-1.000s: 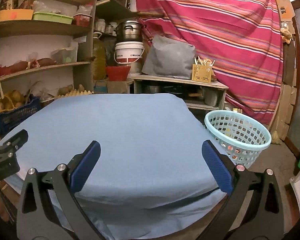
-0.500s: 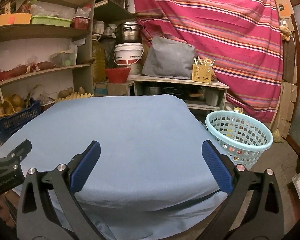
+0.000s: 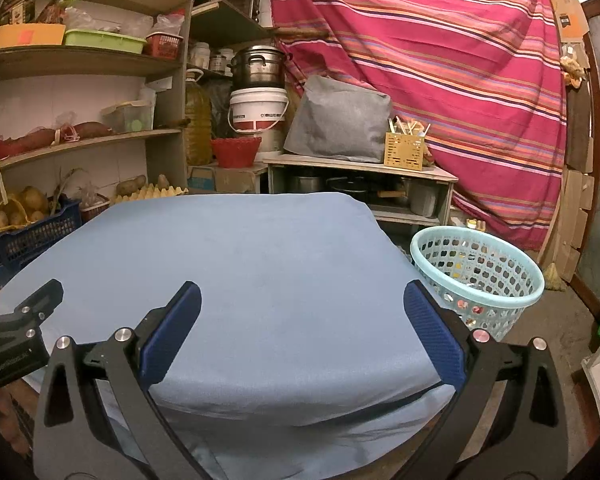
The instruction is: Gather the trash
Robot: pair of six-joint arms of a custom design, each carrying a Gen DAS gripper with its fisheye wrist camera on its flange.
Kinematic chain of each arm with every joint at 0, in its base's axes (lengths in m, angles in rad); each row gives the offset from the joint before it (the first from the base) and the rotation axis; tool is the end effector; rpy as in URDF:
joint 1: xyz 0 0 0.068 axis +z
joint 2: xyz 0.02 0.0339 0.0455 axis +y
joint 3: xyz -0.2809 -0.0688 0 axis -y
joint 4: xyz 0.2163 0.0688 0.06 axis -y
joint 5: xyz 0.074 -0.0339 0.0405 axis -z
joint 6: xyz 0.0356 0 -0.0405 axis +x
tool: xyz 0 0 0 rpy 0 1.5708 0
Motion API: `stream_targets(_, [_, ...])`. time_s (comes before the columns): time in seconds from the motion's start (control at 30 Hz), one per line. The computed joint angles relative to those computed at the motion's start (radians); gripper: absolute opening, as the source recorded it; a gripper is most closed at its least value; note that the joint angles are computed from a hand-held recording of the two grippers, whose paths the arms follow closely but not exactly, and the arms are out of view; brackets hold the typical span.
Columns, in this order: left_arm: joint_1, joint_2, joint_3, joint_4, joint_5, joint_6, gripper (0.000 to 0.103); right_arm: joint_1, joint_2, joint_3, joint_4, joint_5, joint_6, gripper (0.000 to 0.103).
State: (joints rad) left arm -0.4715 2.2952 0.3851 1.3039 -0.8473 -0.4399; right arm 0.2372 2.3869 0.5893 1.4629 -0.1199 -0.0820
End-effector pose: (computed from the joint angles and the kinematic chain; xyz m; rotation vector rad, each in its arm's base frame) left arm 0.2535 -0.0993 0.0443 -0.4229 1.9267 0.3351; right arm 0.3273 0.0835 0.0458 -0.3835 1.8701 0.2193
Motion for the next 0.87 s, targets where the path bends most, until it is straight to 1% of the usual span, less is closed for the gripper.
stream_targets(0.5, [0.015, 0.010, -0.018, 0.045, 0.005, 0.018, 0.098, 0.009, -0.006, 0.002, -0.007, 0.011, -0.005, 0.099])
stream_targets(0.7, [0.030, 0.012, -0.028, 0.067, 0.022, 0.027, 0.098, 0.012, -0.007, 0.002, -0.009, 0.013, -0.005, 0.099])
stream_targets(0.87, [0.023, 0.011, -0.026, 0.061, 0.014, 0.025, 0.098, 0.015, -0.007, 0.002, -0.008, 0.018, -0.005, 0.099])
